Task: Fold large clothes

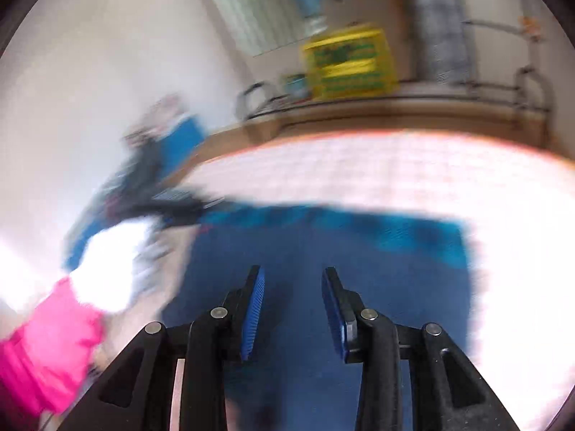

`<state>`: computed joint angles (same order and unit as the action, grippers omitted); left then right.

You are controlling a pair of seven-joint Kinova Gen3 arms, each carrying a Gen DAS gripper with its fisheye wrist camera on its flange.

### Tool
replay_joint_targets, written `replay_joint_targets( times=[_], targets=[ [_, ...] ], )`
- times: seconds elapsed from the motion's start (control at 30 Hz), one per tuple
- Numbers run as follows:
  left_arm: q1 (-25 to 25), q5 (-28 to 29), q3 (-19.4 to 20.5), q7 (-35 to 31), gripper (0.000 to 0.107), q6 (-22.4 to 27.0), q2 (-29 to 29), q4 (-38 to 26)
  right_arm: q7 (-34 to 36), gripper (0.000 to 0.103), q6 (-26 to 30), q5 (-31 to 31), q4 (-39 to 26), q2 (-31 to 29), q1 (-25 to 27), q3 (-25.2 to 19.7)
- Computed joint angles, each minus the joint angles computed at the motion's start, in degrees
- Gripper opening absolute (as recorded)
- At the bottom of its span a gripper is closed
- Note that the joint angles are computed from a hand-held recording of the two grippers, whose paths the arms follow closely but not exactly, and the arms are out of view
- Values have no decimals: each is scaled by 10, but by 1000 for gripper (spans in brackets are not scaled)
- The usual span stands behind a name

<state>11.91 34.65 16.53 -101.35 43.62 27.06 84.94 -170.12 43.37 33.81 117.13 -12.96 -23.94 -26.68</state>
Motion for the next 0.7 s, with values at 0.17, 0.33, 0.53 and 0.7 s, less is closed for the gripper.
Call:
replay_joint_targets(
  times=[0.17, 0.33, 0.53, 0.7],
  targets=[
    [67, -92, -73, 77, 33, -58, -64, 41, -7, 35, -35, -78, 66, -27, -14, 62],
    [22, -60, -8, 33, 33, -112, -126, 114, -42, 33, -13, -74, 91, -47, 43, -49],
    [96, -104, -35, 63, 33, -107, -115, 134, -51, 33, 50, -66, 69, -29, 30, -87],
    [37, -69, 8, 54, 52, -120, -77, 168, -71, 33, 3, -76, 112, -50, -2, -50]
  ],
)
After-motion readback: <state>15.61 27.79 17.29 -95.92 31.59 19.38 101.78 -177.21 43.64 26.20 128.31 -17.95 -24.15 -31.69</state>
